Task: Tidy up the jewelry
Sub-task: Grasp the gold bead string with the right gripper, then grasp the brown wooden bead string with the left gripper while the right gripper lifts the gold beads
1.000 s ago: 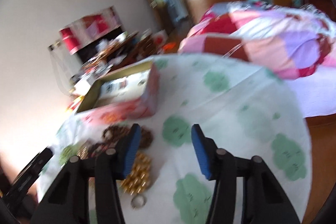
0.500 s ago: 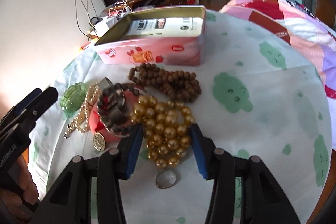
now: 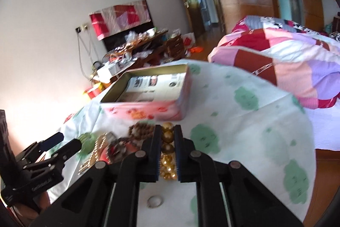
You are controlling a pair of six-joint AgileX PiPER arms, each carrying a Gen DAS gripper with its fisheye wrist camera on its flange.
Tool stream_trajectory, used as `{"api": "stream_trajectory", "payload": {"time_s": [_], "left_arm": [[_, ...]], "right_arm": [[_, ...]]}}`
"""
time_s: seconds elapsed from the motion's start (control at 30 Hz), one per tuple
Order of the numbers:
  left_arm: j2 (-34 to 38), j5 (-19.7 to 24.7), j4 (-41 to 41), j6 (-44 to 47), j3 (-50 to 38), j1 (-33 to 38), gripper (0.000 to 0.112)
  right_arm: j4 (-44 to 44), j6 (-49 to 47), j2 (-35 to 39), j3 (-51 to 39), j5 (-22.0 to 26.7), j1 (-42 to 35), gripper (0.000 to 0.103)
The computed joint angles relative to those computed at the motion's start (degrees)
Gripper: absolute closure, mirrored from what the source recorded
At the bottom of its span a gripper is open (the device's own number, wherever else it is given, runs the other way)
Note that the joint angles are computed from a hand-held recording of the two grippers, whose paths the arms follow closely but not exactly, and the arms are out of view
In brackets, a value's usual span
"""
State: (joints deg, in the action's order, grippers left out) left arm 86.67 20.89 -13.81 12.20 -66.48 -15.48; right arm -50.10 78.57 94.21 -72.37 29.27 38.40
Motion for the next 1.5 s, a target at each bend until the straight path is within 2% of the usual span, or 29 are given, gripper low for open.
{"api": "stream_trajectory", "payload": {"time_s": [0.1,0.17,0.23,0.33,0.37,0.47,0.53,0.63,0.77,0.8,0.83,0.9,1.03,1.2,1.33,1.4,1.5], "left_arm": [[4.82,5.44,-8.5,7.82,-7.48,-0.59,0.038],[8.55,9.3,-9.74,9.41,-12.39,-1.99,0.038],[12.52,12.61,-6.48,9.06,-17.28,-4.58,0.038],[17.81,15.93,6.77,0.04,-23.56,-8.92,0.038],[20.73,19.58,8.32,-1.38,-27.52,-9.41,0.038],[25.53,25.62,8.36,-3.79,-34.18,-9.29,0.038],[27.16,27.21,6.95,-4.78,-35.86,-8.65,0.061],[26.67,26.39,2.12,-2.72,-34.61,-7.32,0.069],[24.11,20.8,4.95,-3.77,-29.94,-8.91,0.079],[23.53,19.52,4.51,-3.34,-28.95,-8.9,0.085],[22.91,18.85,2.98,-2.2,-28.32,-8.58,0.099],[20.8,17.47,-1.59,1.22,-26.33,-7.53,0.099],[16.74,15.17,-8.16,7.14,-23.32,-5.97,0.099],[14.0,14.09,-13.98,11.32,-22.43,-3.77,0.099],[12.98,12.4,-14.81,12.1,-23.6,-2.24,0.099],[14.2,10.7,-9.52,7.31,-26.11,-2.17,0.099],[16.94,10.51,-4.84,1.91,-30.17,-1.28,0.099]], "right_arm": [[-0.68,1.97,0.96,0.05,-0.27,-1.47,0.09],[-5.09,7.54,0.96,1.23,0.66,-1.57,0.09],[-8.34,12.54,0.41,2.91,0.69,-1.93,0.09],[-8.76,15.12,-0.36,5.09,-0.87,-3.16,0.09],[-8.44,15.36,-0.68,5.72,-1.97,-3.7,0.09],[-11.18,18.89,-1.6,7.19,-3.23,-4.12,0.09],[-11.71,19.64,-1.8,7.7,-4.0,-4.35,0.09],[-13.05,22.3,-2.17,8.87,-5.29,-4.9,0.09],[-11.74,23.09,-2.71,10.35,-8.38,-6.86,0.09],[-12.36,23.94,-2.94,10.69,-8.69,-6.97,0.09],[-13.37,25.03,-3.21,11.07,-9.13,-7.1,0.09],[-15.01,25.98,-3.88,11.47,-9.76,-6.99,0.09],[-12.93,21.59,-5.79,10.38,-9.66,-7.0,0.09],[-6.88,12.29,-6.52,5.81,-8.21,-7.34,0.09],[-2.86,5.5,-5.12,0.68,-7.76,-7.27,0.09],[0.45,0.51,-3.51,-3.33,-8.8,-7.52,0.09],[9.25,-9.7,0.61,-10.48,-11.2,-8.81,0.09]]}}
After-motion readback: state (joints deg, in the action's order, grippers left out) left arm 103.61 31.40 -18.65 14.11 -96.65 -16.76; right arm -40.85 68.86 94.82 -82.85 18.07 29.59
